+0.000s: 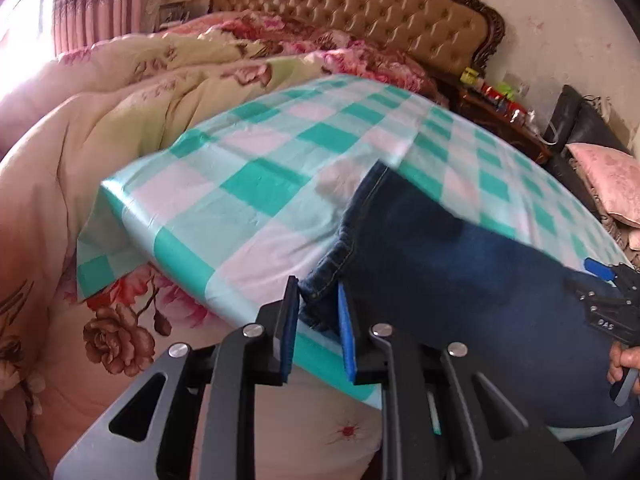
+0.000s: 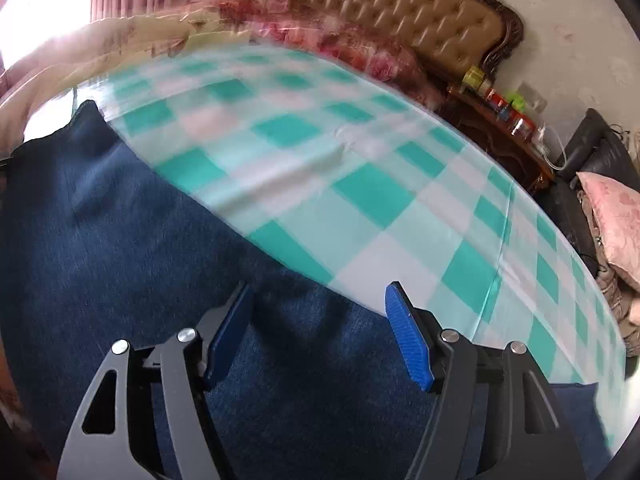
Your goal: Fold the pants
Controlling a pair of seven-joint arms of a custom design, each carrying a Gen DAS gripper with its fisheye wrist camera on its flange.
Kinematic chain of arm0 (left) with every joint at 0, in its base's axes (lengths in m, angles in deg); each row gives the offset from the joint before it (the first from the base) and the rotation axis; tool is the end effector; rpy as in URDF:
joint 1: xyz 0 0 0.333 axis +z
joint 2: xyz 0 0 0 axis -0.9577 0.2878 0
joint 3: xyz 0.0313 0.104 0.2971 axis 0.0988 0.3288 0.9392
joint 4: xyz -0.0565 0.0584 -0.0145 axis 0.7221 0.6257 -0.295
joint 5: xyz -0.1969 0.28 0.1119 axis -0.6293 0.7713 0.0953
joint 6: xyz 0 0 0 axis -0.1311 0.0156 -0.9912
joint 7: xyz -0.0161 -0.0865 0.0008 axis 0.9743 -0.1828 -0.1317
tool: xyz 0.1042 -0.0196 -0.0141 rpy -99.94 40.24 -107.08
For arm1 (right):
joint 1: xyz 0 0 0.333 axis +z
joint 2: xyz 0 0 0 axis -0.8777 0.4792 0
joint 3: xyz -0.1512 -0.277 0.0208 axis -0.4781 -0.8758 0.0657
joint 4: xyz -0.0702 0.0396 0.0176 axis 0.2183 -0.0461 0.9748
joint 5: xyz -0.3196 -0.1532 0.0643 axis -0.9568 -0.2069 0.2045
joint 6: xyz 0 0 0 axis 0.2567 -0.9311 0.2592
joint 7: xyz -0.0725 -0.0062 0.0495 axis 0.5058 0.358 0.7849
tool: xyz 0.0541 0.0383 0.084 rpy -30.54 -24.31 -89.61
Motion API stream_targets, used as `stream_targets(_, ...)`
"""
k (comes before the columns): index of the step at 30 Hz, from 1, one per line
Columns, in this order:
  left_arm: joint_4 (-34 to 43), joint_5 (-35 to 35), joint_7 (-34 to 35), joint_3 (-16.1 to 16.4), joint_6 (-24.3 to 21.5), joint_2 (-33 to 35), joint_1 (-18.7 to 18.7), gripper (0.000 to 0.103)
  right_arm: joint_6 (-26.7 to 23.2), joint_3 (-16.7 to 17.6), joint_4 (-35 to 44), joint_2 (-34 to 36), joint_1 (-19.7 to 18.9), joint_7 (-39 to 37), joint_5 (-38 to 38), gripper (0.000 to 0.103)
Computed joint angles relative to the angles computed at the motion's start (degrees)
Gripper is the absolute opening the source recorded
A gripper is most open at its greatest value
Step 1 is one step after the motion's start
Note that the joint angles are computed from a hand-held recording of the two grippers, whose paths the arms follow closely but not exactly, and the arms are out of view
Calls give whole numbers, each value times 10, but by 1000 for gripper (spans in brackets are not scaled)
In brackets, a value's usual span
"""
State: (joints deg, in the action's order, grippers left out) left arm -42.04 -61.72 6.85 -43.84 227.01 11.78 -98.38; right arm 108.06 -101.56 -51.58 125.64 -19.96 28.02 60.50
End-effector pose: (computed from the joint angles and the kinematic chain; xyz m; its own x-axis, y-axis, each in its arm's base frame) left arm 0.6100 -0.1512 0.2844 0.1127 -0.9781 0.1751 -0.7556 -0.1988 -0.6241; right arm 0.6332 0.2654 0.2967 0.3339 -0.9101 0.2454 -0.6931 -0.4135 -0.5904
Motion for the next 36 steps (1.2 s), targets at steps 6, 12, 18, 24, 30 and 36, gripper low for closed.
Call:
stream_targets(6, 2, -23, -19, 144, 14, 17, -136, 31, 30, -63, -5, 23, 52, 16, 2, 65)
stream_targets(12, 119, -1, 44, 42, -24, 48, -42, 46, 20, -12, 4, 15, 6, -11, 37, 70)
stream_targets(18, 359, 22, 144, -121, -250, 161, 93, 9, 15, -23, 9, 21, 14, -4, 43, 77)
stream_targets(24, 321, 77, -6, -97, -230, 136, 84, 10, 8, 26, 13, 12, -31, -19, 56, 83)
stream_targets(30, 189, 119, 72, -283, -63, 85, 168, 35, 5, 70, 15, 5, -71, -40, 77, 86)
stream_targets(36, 334, 90, 209, -379, -144, 202, 165, 50, 69, 125, -102, -87, -111, -35, 132, 88)
